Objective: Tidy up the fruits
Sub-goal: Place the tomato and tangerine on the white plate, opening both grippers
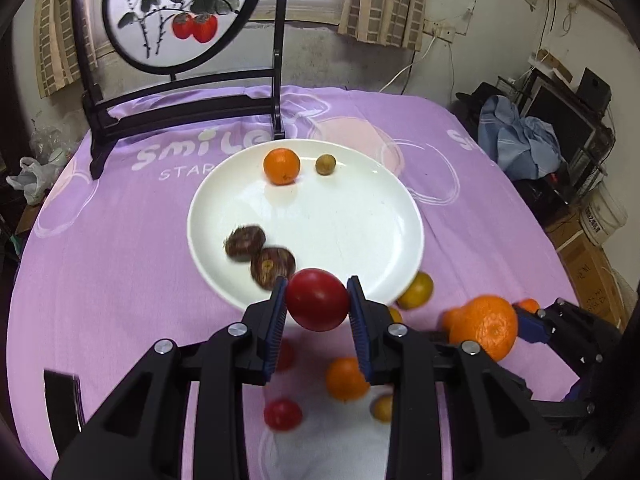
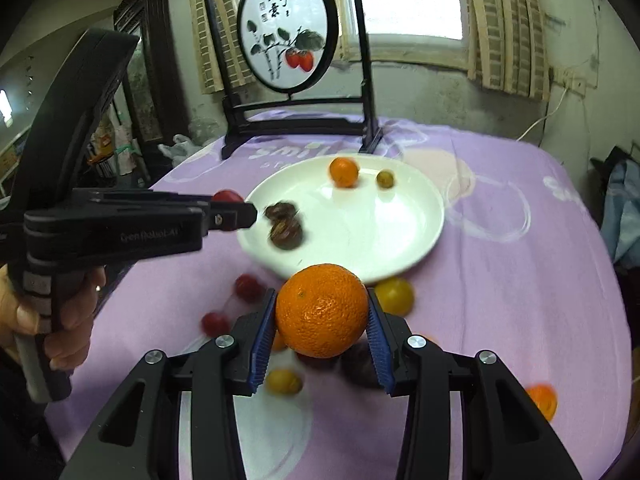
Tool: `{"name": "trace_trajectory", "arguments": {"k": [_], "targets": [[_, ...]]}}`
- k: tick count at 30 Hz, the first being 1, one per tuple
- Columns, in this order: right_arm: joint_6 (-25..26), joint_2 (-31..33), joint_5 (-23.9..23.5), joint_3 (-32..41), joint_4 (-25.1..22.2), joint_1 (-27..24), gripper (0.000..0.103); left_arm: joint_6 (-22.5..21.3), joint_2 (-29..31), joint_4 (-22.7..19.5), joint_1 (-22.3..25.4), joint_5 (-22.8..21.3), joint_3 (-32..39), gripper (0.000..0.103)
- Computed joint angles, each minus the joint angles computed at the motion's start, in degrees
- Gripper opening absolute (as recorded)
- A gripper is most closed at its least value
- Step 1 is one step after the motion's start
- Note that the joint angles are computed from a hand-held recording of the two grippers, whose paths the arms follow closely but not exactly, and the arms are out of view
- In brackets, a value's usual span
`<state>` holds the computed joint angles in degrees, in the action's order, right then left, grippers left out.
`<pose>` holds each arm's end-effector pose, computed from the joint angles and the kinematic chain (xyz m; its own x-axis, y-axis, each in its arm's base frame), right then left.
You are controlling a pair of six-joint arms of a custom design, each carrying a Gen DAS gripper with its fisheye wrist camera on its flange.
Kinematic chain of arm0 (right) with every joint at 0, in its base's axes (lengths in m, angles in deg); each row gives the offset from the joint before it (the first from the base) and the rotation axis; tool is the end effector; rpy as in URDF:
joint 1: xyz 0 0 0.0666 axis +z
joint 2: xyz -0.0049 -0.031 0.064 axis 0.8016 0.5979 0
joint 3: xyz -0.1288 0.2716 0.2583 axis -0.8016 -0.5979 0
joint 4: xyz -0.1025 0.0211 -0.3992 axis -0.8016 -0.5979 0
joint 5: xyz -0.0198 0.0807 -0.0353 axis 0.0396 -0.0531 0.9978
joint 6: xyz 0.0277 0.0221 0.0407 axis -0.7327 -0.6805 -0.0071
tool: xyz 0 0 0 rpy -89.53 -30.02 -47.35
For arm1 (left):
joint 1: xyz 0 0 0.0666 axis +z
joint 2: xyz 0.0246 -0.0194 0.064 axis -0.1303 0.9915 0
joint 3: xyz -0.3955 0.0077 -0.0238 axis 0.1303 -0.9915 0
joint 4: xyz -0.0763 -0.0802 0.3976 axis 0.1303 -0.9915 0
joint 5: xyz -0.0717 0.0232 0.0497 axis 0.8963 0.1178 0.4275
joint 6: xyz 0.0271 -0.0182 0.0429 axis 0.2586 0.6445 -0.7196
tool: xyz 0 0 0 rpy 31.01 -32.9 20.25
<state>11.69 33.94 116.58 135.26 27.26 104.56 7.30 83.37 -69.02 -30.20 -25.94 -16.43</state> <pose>0.2578 0.2900 0.4256 -0.6909 0.0807 -0.7184 0.0300 0.9961 0.0830 0.3883 -0.1707 0.4458 -0.6851 0.4011 -0.6081 0.5631 0.8211 -0.0928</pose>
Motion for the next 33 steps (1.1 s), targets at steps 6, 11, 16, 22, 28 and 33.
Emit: {"name": "trace_trajectory", "arguments": {"k": [6, 11, 16, 22, 28, 33], "targets": [[1.73, 5.47, -7.28, 1.33, 2.79, -7.22, 0.044, 3.79, 9.81, 0.40, -0.96, -3.09, 6.14, 0.030], [1.47, 8.36, -9.55, 1.36, 4.28, -9.45, 0.044, 4.87, 15.74, 0.00, -2.24, -7.25, 9.35, 0.047], [-1.53, 5.39, -6.43, -1.20, 6.59, -8.27, 0.064, 5.76, 14.11, 0.49, -2.16, -6.95, 7.81, 0.067], [-5.68, -0.37, -5.00, -4.10, 5.18, -4.74, 0.064, 2.88, 6.28, 1.01, -2.14, -9.53, 2.26, 0.072], [-15.33, -8.91, 5.07, -7.78, -3.74, 6.34, 0.066, 0.19, -6.33, 3.00, 0.62, -7.46, -5.70, 0.090], [-27.56, -11.78, 7.80, -9.96, -12.33, 14.01, 0.066, -1.71, -14.60, 2.63, 1.70, -7.98, -12.48, 0.090]]}}
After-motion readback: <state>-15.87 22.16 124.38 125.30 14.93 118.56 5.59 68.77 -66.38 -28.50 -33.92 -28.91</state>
